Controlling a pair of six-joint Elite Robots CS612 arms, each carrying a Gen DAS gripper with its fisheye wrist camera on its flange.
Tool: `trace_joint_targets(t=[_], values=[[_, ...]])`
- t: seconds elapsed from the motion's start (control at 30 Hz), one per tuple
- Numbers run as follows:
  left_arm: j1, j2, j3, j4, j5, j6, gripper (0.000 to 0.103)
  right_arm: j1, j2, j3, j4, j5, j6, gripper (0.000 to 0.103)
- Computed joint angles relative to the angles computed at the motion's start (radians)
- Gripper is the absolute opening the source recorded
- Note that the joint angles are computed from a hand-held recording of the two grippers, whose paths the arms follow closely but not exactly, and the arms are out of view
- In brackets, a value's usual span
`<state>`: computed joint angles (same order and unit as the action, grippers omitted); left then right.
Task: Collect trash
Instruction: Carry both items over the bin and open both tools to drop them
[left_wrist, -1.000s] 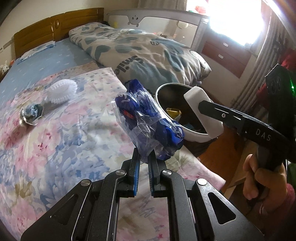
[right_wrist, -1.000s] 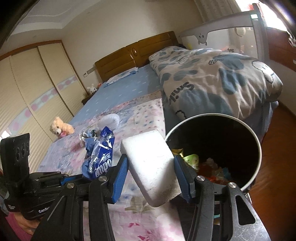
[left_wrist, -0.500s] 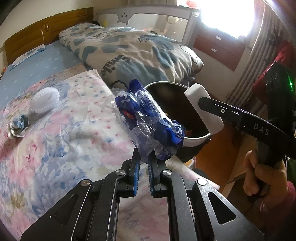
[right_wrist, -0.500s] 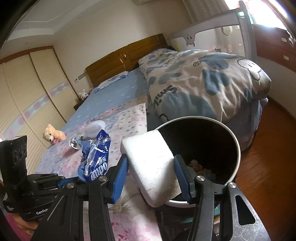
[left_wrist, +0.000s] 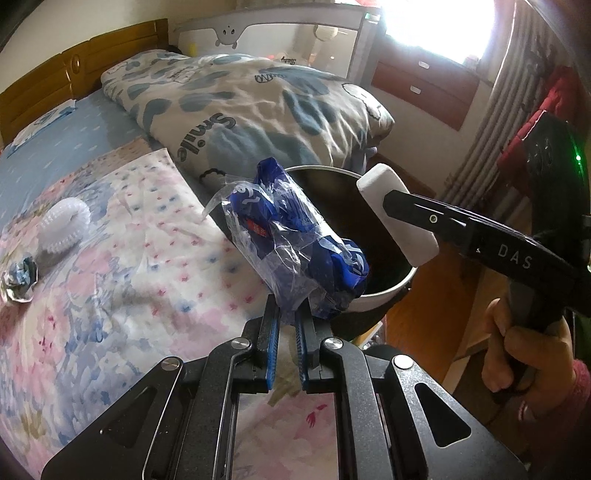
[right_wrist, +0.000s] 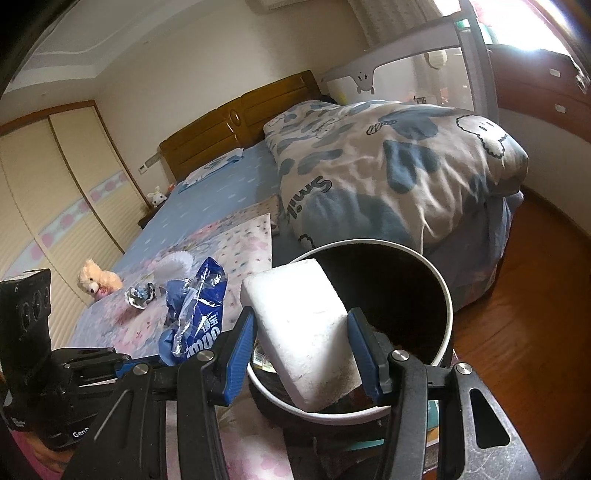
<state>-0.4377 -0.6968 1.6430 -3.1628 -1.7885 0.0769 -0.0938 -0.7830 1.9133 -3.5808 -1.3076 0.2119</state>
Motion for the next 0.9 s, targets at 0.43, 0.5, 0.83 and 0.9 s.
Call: trace_joint_targets(t=[0.43, 0.5, 0.83, 0.9], values=[[-0.016, 0.012, -0.036, 0.034, 0.007, 0.015, 0.008, -0.015, 0.007, -0.015, 0.011, 0.004, 0.017, 0.051], [-0.019, 0.015, -0.045, 0.047, 0.006, 0.018, 0.008, -0.018, 0.009, -0.020, 0.019, 0.008, 0.022, 0.051], [-0.028, 0.030, -0.075, 0.083, 0.012, 0.023, 0.008, -0.029, 0.020, -0.035, 0.048, 0.012, 0.035, 0.051], [-0.030, 0.032, -0.079, 0.087, 0.015, 0.025, 0.008, -0.030, 0.021, -0.038, 0.054, 0.011, 0.033, 0.051]])
